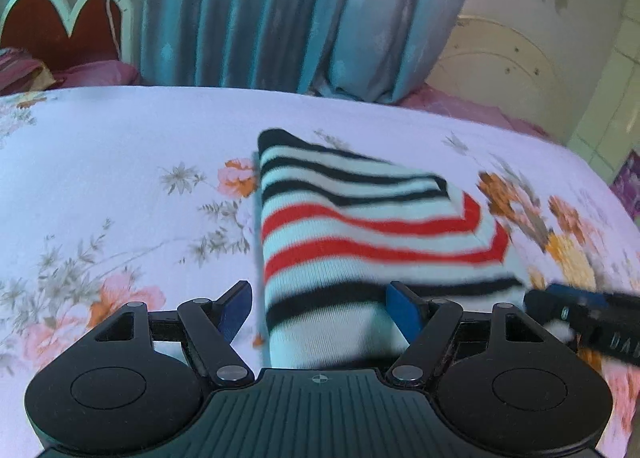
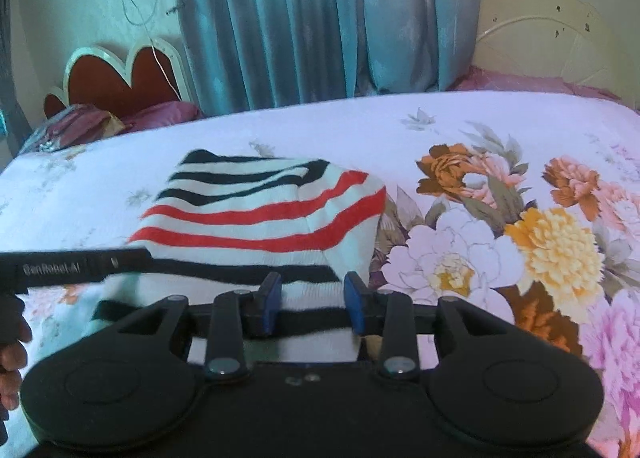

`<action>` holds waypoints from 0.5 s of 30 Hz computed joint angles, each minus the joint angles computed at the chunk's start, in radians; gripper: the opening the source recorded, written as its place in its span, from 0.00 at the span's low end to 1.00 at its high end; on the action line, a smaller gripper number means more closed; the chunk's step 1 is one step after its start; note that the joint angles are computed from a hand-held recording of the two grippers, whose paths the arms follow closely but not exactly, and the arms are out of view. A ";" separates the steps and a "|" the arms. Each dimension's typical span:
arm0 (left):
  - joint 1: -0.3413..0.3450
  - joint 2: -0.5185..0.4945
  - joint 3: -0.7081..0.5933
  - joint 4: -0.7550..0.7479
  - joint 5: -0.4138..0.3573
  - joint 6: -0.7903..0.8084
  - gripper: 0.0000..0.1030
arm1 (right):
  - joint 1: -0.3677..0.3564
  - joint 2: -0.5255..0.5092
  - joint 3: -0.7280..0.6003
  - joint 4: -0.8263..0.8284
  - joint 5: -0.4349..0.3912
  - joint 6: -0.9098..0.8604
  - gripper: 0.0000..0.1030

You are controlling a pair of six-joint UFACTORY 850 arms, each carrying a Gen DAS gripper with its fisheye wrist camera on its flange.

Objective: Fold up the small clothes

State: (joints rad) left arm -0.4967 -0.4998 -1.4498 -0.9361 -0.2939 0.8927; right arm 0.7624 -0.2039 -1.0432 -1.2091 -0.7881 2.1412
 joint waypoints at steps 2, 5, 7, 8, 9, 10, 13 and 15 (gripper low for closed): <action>-0.004 0.016 0.031 0.028 -0.003 0.005 0.71 | 0.017 0.004 0.004 0.002 -0.019 -0.002 0.33; -0.006 0.036 0.075 0.010 0.013 0.038 0.71 | 0.036 -0.002 0.003 0.022 -0.048 -0.032 0.33; -0.010 0.039 0.085 0.000 0.027 0.046 0.71 | 0.042 -0.008 0.006 0.046 -0.058 -0.048 0.36; -0.010 0.038 0.085 0.003 0.028 0.043 0.71 | 0.032 -0.010 0.009 0.082 -0.039 -0.069 0.35; -0.011 0.038 0.085 0.012 0.028 0.033 0.71 | 0.019 -0.009 0.019 0.116 -0.008 -0.072 0.35; -0.012 0.040 0.086 0.021 0.030 0.025 0.71 | 0.012 0.004 0.038 0.119 0.021 -0.032 0.35; -0.011 0.047 0.093 0.024 0.029 0.026 0.71 | 0.028 0.015 0.039 0.106 -0.007 -0.019 0.31; -0.007 0.053 0.099 0.028 0.013 0.015 0.71 | 0.037 0.018 0.036 0.114 -0.009 -0.040 0.26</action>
